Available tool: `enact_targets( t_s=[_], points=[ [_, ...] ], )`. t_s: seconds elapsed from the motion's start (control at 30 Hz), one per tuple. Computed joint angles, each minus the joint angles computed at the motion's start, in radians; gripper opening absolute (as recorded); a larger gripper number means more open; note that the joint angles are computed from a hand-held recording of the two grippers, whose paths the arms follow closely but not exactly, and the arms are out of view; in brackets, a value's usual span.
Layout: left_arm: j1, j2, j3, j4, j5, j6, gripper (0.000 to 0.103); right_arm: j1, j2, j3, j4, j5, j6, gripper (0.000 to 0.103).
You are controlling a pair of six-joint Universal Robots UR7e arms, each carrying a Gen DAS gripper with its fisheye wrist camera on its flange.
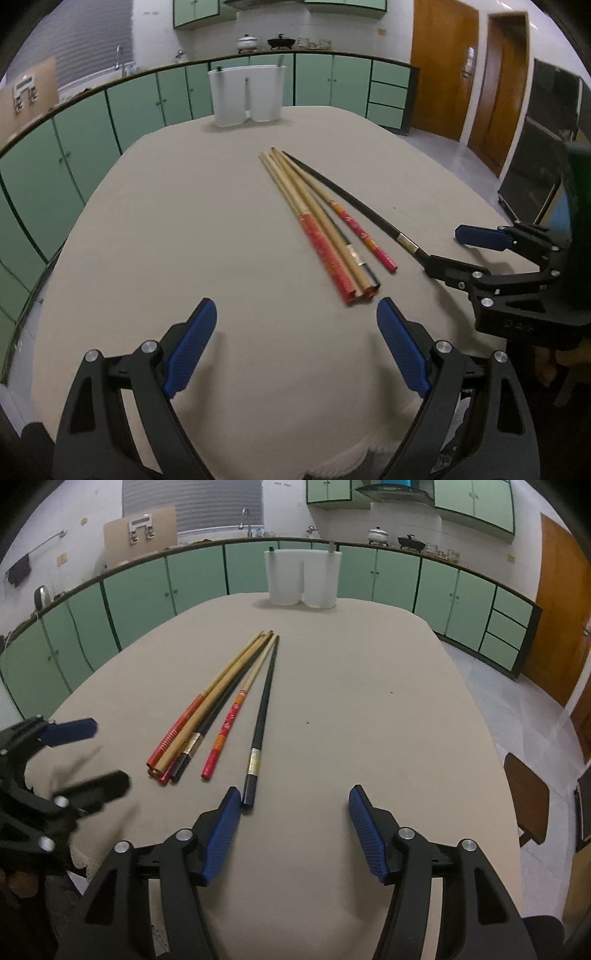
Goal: Organize utensils
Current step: 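Move both open tools back over the chopstick bundle, then grasp a black chopstick with the right tool while the left tool grasps a red-striped chopstick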
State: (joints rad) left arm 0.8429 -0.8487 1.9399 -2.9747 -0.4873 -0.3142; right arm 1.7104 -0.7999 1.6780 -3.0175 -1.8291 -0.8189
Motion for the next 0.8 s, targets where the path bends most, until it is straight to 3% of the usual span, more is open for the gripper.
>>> enact_targets(
  t_s=[0.37,0.53,0.67,0.8],
  points=[
    [0.038,0.026,-0.049,0.060,0.045,-0.059,0.087,-0.009,0.001,-0.012,0.010,0.008,0.014,0.061],
    [0.039,0.004,-0.039,0.082,0.034,-0.076,0.084,-0.009,0.001,-0.008,0.012,0.013,0.011,0.060],
    [0.041,0.030,-0.055,0.041,0.044,-0.024,0.077,-0.006,0.011,-0.015,0.007,0.013,0.000,0.051],
    [0.043,0.029,-0.053,0.021,0.050,-0.021,0.060,-0.001,0.021,-0.025,0.008,0.013,-0.004,0.041]
  ],
)
